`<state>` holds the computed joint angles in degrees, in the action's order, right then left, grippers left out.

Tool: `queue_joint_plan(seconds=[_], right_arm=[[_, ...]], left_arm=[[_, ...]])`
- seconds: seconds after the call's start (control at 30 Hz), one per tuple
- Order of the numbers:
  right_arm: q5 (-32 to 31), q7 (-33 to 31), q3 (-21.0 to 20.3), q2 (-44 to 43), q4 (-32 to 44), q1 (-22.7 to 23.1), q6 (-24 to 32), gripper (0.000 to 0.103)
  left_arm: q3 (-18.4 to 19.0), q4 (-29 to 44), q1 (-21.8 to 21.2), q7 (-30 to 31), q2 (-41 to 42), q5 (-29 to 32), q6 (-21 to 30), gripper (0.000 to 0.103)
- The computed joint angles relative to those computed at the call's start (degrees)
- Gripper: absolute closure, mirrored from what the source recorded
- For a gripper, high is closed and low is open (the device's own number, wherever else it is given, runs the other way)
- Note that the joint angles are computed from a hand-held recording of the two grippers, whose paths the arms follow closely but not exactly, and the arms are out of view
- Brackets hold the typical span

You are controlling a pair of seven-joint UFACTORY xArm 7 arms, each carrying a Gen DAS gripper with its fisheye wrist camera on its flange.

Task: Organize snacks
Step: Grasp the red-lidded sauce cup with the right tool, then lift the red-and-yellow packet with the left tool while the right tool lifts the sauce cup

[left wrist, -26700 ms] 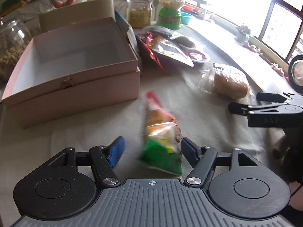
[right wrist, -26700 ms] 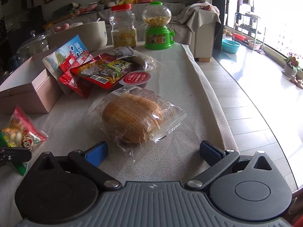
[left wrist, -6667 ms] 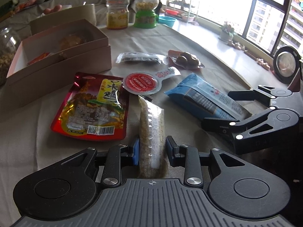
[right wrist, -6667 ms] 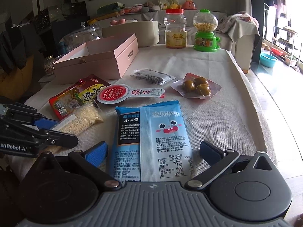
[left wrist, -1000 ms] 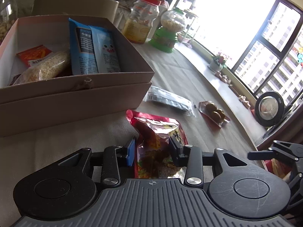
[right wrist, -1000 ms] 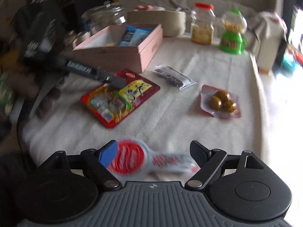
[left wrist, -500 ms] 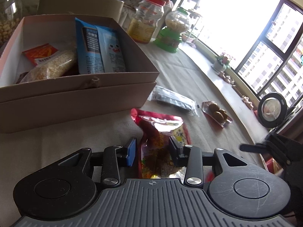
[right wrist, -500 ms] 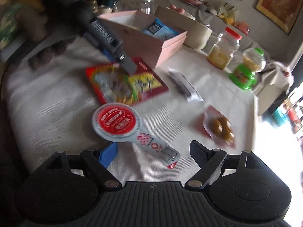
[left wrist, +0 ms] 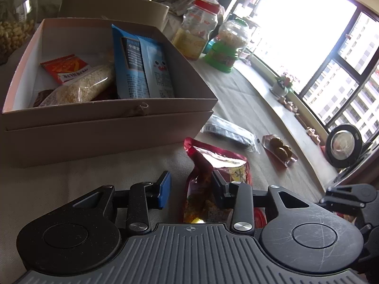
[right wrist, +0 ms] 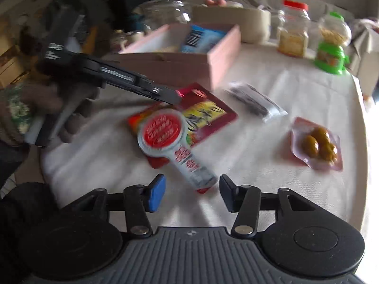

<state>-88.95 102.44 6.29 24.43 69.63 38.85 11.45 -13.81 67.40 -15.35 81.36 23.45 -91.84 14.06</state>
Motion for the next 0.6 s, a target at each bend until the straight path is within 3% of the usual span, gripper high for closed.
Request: queue_joint_plan(seconds=[0.03,0.07,0.2,0.3,0.37,0.43,0.5,0.6], right_arm=[[-0.8,-1.0,-0.1,0.4,0.9,1.5,3.5,0.023],[-2.5,-1.3,-0.2,1.3,2.3,2.4,5.2,0.020],[-1.7,-7.6,0.5,6.9,9.5,0.9,-1.6,0.019],[8.0,-20.8,1.9,10.9,13.1,0.2,-4.1,0.019],[10.3,-23.8,1.5,12.0,14.3,1.6,-3.1,0.022],[9.7,-21.7,-1.0,11.2,13.9,4.3,-1.5,0.041],[9.8,-17.2,-3.5,9.1,11.3,5.6,-1.9,0.041],[7.7,-4.7,-8.0,5.2,6.1,8.0,-0.1,0.041]], left_arm=[[0.0,-0.4,-0.1,0.0,-0.3,0.1,-0.4,0.062],[0.1,-0.8,-0.2,-0.1,-0.7,0.2,-0.5,0.062],[0.3,-2.5,0.0,-1.7,-2.2,0.9,-0.6,0.062],[0.6,-2.9,0.1,-1.6,-2.6,0.3,-1.1,0.062],[0.8,-2.9,0.2,-1.4,-2.7,-0.1,-1.0,0.062],[0.9,-2.9,0.4,-0.8,-2.7,-0.9,-0.3,0.062],[1.1,-2.9,0.6,0.0,-2.6,-1.6,0.8,0.062],[1.3,-2.5,0.7,1.4,-2.1,-2.8,2.6,0.062]])
